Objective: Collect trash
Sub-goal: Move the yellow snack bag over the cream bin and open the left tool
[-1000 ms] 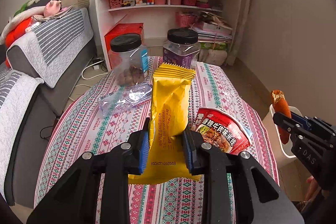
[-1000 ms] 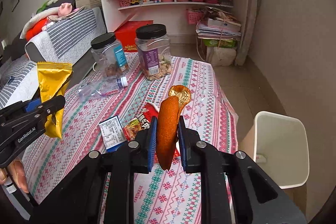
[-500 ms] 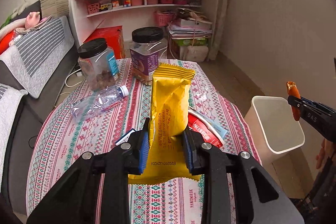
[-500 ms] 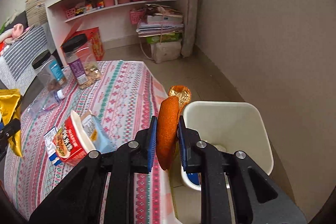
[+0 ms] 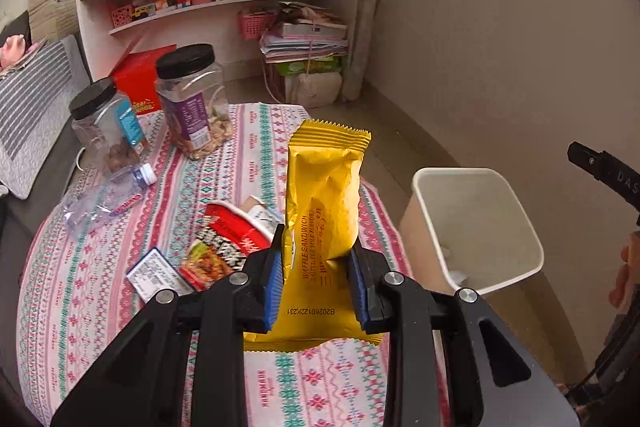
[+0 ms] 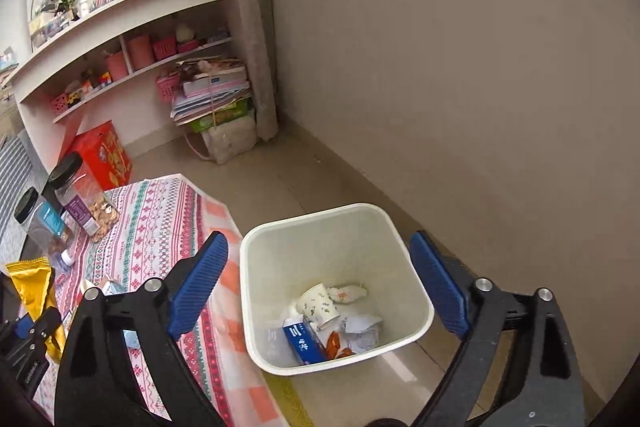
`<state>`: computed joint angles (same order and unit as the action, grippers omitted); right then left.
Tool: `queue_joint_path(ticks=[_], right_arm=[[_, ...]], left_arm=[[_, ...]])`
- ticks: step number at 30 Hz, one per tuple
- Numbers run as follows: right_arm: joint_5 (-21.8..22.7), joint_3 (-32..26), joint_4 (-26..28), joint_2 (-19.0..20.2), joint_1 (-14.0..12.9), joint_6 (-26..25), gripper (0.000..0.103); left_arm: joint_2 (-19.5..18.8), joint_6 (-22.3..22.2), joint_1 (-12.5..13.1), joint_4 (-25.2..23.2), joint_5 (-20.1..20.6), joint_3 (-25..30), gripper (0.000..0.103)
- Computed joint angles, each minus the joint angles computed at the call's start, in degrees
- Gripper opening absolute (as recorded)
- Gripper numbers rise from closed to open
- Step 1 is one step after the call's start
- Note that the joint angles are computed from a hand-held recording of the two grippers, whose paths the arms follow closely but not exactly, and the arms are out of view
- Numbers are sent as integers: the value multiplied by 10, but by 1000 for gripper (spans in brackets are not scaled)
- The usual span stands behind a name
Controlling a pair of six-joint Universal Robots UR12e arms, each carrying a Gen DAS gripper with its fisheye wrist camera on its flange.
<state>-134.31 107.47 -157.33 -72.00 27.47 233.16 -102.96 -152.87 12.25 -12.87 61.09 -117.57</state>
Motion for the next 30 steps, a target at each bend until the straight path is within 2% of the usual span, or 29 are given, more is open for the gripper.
queue_joint_path(ticks=[5, 8, 12, 15, 18, 21, 23, 30], right_arm=[[-6, 30, 9, -26, -9, 40, 94], [-5, 41, 12, -35, -14, 57, 94], [-18, 53, 24, -46, -16, 66, 94], [-18, 62, 24, -53, -17, 73, 94], [-8, 66, 18, -56, -19, 67, 96], [-2, 62, 15, -53, -19, 54, 96], [-2, 59, 14, -50, -16, 45, 96], [14, 28, 17, -24, -4, -10, 96]], left_arm=[[-2, -8, -39, -23, -18, 7, 30], [-4, -12, -63, -54, -34, 20, 36], [-7, -12, -91, -83, -35, 37, 51], [-8, -19, -101, -87, -30, 41, 62], [-6, -18, -104, -73, -19, 36, 72], [-4, -9, -102, -61, -9, 30, 74], [-2, -8, -96, -54, -6, 26, 79], [5, 3, -69, -5, 19, 12, 80]])
